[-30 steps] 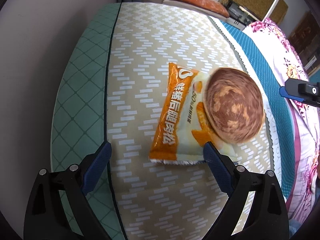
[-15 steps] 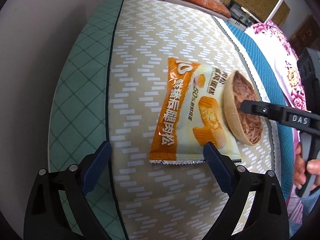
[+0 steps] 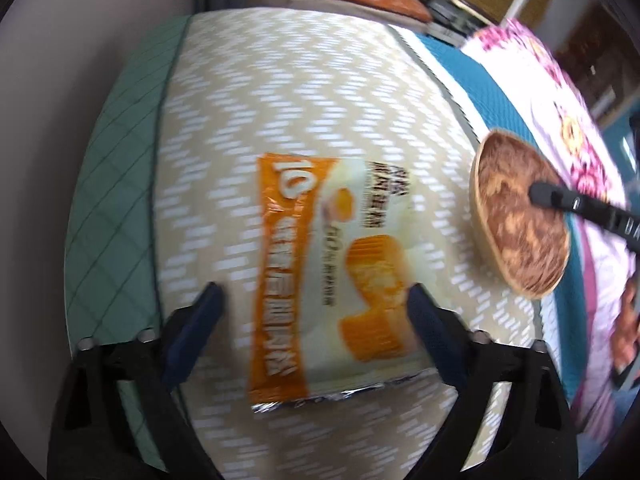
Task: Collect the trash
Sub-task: 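Grasp the brown coconut shell with the right gripper while the left grasps the orange snack bag, then carry the orange snack bag and coconut shell over the teal bin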
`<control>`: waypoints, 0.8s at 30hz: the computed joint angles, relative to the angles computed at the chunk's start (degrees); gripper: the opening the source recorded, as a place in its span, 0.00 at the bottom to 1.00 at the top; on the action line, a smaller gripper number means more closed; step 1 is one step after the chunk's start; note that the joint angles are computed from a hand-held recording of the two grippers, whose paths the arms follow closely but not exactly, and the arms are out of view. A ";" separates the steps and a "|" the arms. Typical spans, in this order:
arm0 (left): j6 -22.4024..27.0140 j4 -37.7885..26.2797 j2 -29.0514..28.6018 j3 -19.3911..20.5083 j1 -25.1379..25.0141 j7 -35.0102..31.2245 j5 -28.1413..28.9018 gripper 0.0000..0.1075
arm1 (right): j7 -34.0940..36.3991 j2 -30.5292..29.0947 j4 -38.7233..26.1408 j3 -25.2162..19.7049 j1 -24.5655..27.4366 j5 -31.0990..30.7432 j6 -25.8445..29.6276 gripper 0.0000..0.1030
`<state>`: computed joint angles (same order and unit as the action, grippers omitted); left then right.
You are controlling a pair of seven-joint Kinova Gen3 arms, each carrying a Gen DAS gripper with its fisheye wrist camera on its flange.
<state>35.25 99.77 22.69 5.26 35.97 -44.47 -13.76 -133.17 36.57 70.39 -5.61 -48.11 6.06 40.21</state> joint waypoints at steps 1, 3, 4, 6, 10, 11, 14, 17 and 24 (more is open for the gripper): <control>1.70 -1.35 0.71 -0.96 2.18 1.46 -2.01 0.67 | -0.99 -0.95 1.37 0.83 -0.55 0.60 -0.41 0.05; 2.50 -2.34 1.16 -1.36 3.96 3.51 -3.53 0.48 | -2.13 -2.16 3.27 1.28 -0.83 1.27 -1.01 0.05; 1.91 -2.25 1.07 -0.73 3.56 3.52 -3.11 0.44 | -2.56 -2.80 4.37 1.18 -0.66 1.33 -1.53 0.05; 1.59 -2.82 1.16 -0.85 4.90 4.77 -3.73 0.33 | -3.20 -3.90 5.99 1.07 -0.49 1.67 -1.99 0.05; 3.93 -5.61 1.98 -1.91 8.95 9.22 -7.69 0.22 | -5.09 -5.83 9.63 1.07 0.15 2.07 -3.82 0.05; 4.37 -6.28 2.07 -1.89 9.51 10.05 -8.20 0.20 | -5.03 -6.64 10.98 0.90 0.74 2.22 -4.50 0.05; 5.88 -8.25 2.34 -2.13 10.99 12.76 -9.73 0.18 | -8.31 -8.84 14.96 2.70 -0.78 4.90 -6.79 0.05; 7.53 -10.87 2.89 -2.08 11.59 14.24 -11.42 0.15 | -10.42 -10.30 18.21 2.98 -0.42 6.07 -9.52 0.05; 13.52 -19.90 6.16 -1.64 14.91 13.79 -15.03 0.14 | -18.85 -15.55 26.27 5.82 -1.82 11.87 -14.17 0.05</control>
